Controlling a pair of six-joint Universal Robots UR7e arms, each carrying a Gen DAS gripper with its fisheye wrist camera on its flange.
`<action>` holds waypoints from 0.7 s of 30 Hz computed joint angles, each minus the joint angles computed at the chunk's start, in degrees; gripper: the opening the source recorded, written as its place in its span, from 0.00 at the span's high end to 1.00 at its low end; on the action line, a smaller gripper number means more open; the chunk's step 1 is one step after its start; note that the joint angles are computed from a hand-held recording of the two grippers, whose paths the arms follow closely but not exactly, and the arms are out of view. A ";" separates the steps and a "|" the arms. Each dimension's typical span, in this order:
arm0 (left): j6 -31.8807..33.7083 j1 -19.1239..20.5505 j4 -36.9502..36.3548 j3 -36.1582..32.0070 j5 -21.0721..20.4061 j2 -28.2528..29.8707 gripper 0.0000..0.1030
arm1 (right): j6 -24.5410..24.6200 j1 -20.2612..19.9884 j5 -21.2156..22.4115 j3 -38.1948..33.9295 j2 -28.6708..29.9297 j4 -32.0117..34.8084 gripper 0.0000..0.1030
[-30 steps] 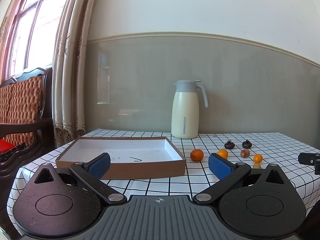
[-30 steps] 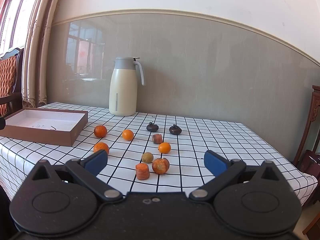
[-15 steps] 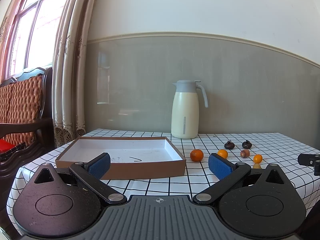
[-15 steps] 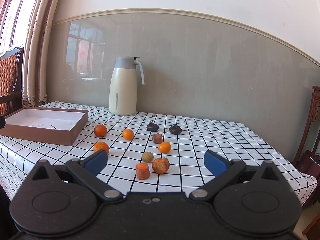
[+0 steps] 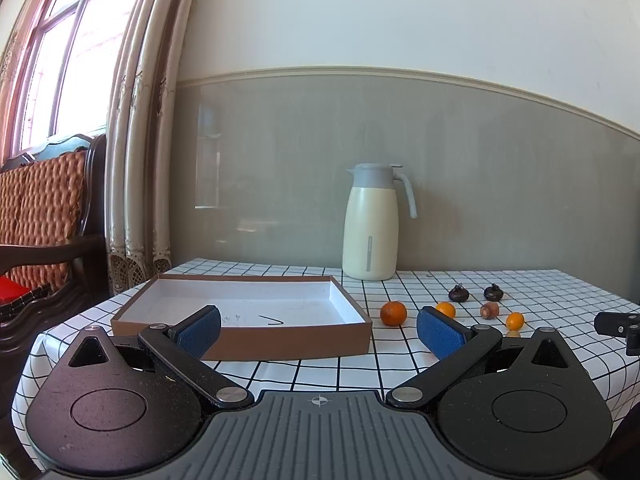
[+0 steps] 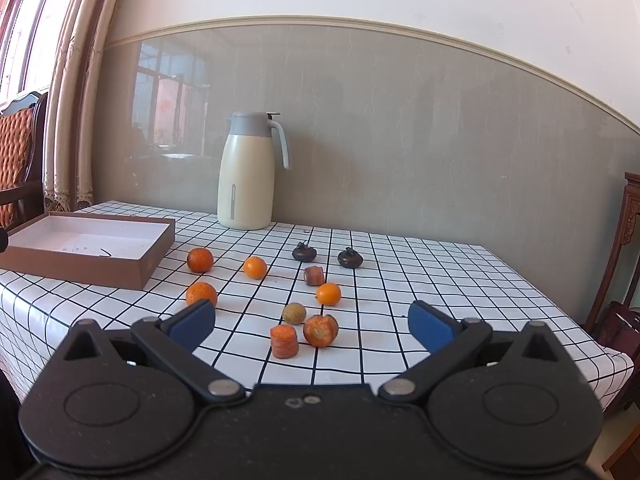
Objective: Organize fruits
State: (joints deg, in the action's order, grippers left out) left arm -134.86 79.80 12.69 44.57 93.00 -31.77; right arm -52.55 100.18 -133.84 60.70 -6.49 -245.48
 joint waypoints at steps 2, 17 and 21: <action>-0.08 -0.04 -0.11 0.02 -0.19 0.02 0.00 | 0.10 -0.08 0.01 0.11 -0.07 0.21 0.06; -2.05 -1.24 3.62 -5.51 -0.79 3.81 0.00 | -1.47 -0.02 -1.64 -3.58 0.83 6.79 0.17; -0.12 -2.16 6.52 -10.80 -1.22 7.96 0.00 | -0.66 -0.86 -2.91 -5.89 1.26 10.65 0.27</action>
State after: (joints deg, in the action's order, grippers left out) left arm -134.97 77.64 19.22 33.78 91.79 -23.82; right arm -53.20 99.32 -136.75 54.81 -5.23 -234.84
